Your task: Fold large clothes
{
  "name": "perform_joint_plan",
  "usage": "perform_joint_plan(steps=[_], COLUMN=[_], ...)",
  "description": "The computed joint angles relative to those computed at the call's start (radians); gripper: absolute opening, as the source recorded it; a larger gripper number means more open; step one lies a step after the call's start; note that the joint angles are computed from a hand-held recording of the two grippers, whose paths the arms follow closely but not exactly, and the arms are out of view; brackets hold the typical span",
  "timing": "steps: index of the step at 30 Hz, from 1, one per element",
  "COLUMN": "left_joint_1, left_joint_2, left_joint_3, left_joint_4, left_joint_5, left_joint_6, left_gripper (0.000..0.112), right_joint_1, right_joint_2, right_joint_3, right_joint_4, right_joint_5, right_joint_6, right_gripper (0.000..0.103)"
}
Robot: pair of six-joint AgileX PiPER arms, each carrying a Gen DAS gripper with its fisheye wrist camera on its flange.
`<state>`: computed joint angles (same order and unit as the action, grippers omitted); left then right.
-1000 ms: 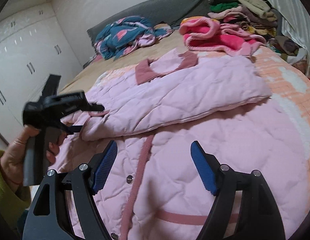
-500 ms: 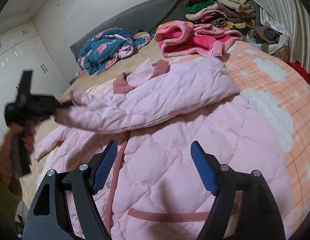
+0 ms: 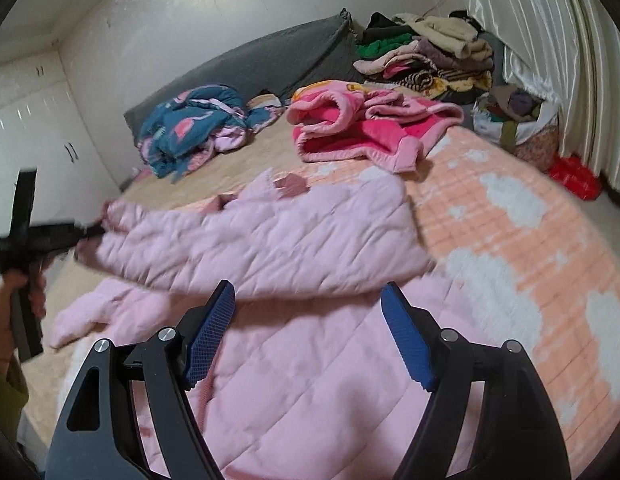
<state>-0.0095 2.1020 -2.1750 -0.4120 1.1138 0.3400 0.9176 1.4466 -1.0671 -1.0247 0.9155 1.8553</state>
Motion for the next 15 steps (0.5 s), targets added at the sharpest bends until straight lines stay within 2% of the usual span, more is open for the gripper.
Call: perform_joint_plan(steps=[6,9,15], left_joint_1=[0.028,0.042,0.045], left_joint_2=[0.024,0.050,0.042], left_joint_3=[0.147,0.159,0.223], left_joint_4=[0.023,0.026,0.029], left_joint_5=[-0.084,-0.080,-0.120], left_joint_6=[0.042,0.056,0.101], left_gripper=[0.003,0.003,0.004], right_joint_1=[-0.181,-0.249,-0.350], right_joint_2=[0.105,0.197,0.333], right_joint_3=[-0.096,-0.160,-0.242], right_joint_4=[0.148,0.229,0.381], right_joint_5=[-0.134,-0.184,-0.222], right_joint_6=[-0.238,-0.355,-0.520], right_gripper=[0.075,0.075,0.075])
